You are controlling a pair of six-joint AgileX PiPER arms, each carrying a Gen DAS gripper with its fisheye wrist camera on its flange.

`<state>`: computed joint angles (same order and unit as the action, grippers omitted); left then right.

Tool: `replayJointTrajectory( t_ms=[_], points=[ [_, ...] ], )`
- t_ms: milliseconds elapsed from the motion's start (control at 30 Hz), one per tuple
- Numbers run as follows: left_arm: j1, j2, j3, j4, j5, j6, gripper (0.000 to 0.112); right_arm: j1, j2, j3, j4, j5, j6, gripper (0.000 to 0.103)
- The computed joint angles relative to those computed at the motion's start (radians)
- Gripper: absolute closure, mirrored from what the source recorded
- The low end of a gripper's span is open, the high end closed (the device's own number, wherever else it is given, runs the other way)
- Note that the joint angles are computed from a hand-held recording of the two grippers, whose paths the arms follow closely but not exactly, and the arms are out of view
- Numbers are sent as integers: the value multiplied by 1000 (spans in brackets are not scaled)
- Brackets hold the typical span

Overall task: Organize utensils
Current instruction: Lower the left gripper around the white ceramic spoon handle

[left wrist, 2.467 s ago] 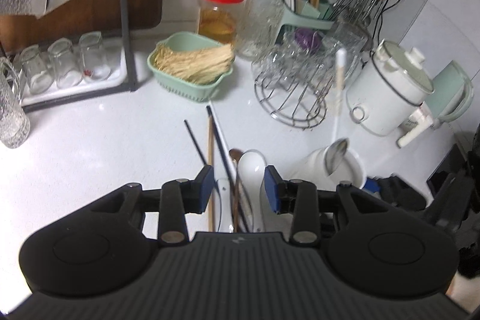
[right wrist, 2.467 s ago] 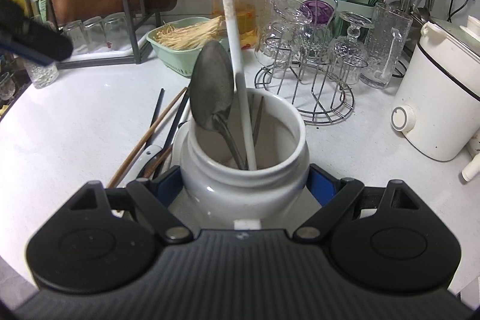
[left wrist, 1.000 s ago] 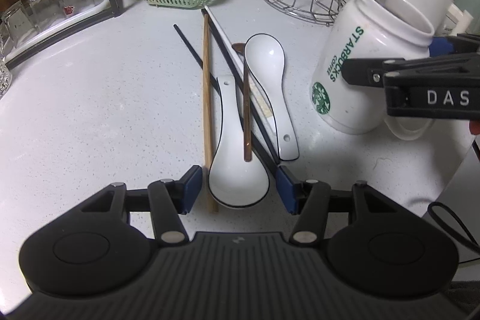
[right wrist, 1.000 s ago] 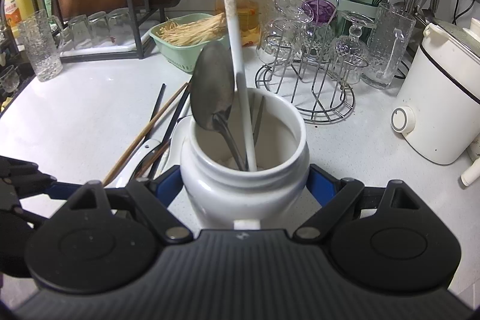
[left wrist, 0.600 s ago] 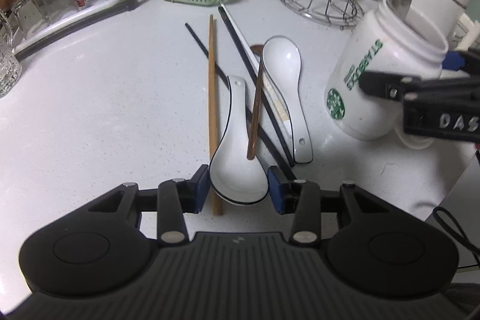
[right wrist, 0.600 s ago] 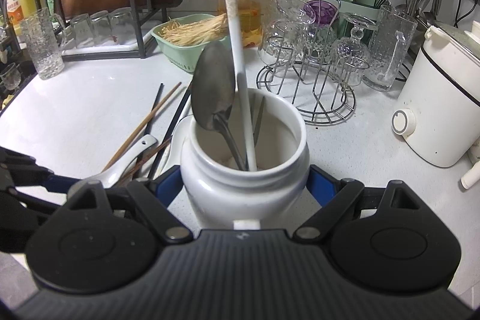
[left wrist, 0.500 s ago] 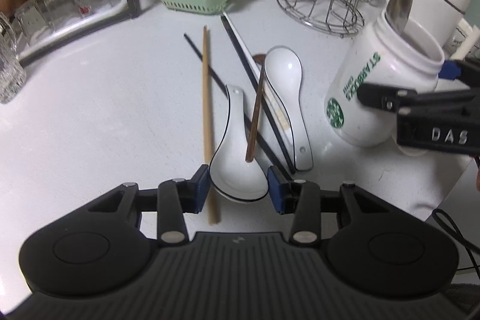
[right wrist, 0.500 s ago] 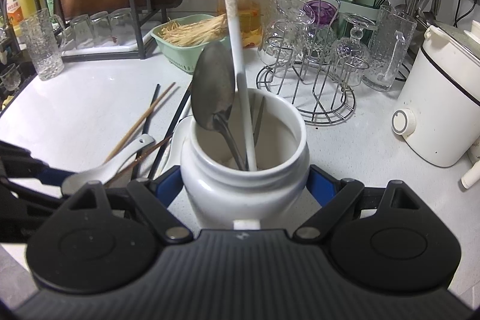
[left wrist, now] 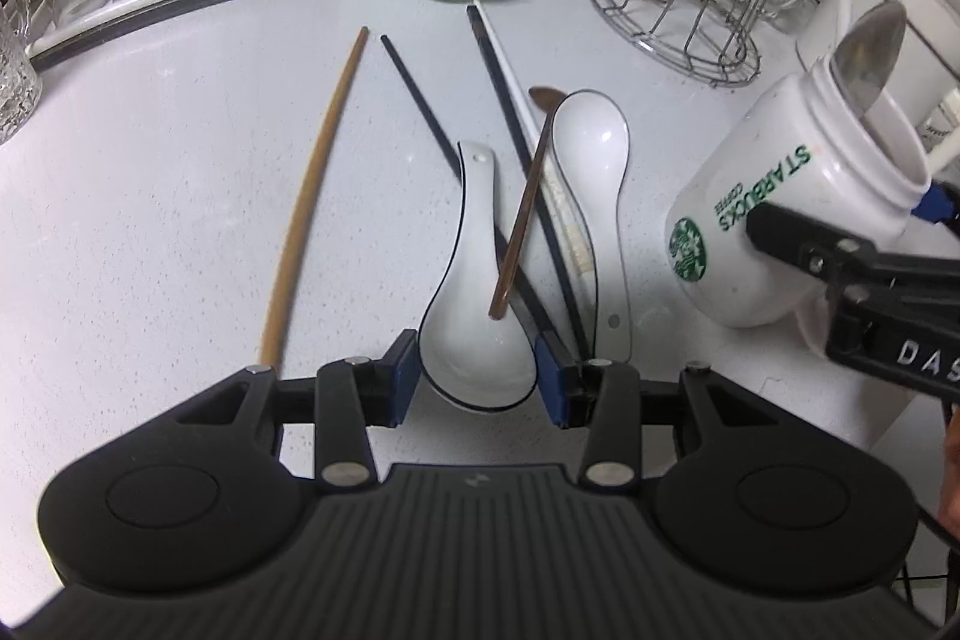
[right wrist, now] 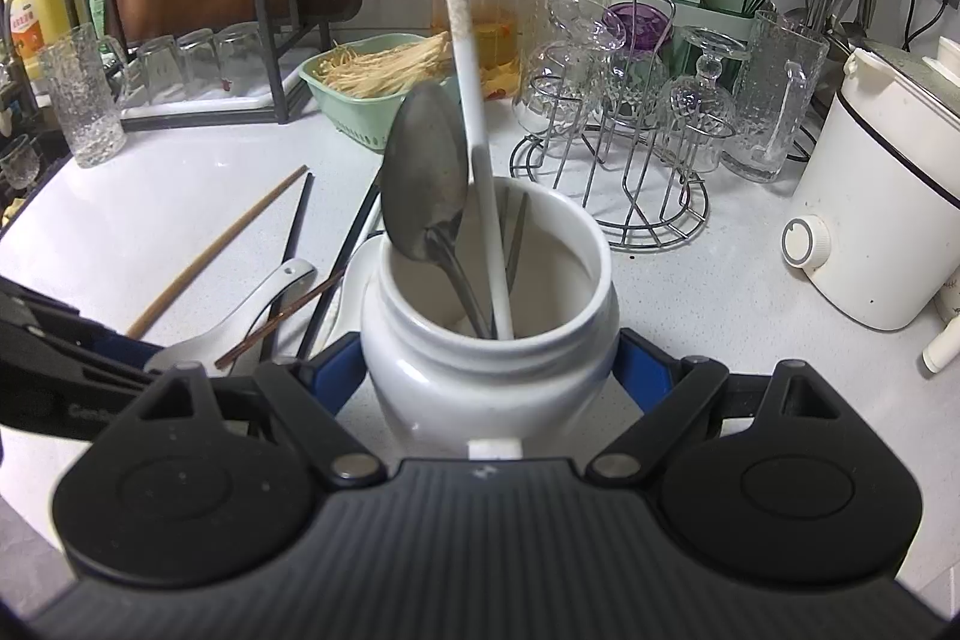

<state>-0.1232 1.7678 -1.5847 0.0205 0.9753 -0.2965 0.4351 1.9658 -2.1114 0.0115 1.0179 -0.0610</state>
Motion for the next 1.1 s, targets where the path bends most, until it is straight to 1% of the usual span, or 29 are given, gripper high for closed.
replayJointTrajectory(
  t_ms=[233,533,733,833,1100],
  points=[
    [24,-25,49,-33,-43,-3,65,1,1,-2,-1,0,-3,13],
    [99,-65,93,-159,-47,18,64,1,2,-4,-2,1,-2,13],
    [142,-109,145,-178,-63,-49,64,3,1,-1,-7,-2,4,13],
    [169,-96,124,-186,-29,-123,64,5,2,-4,-13,1,11,13],
    [266,-35,45,-378,95,-303,65,7,1,-2,-17,1,16,13]
  ],
)
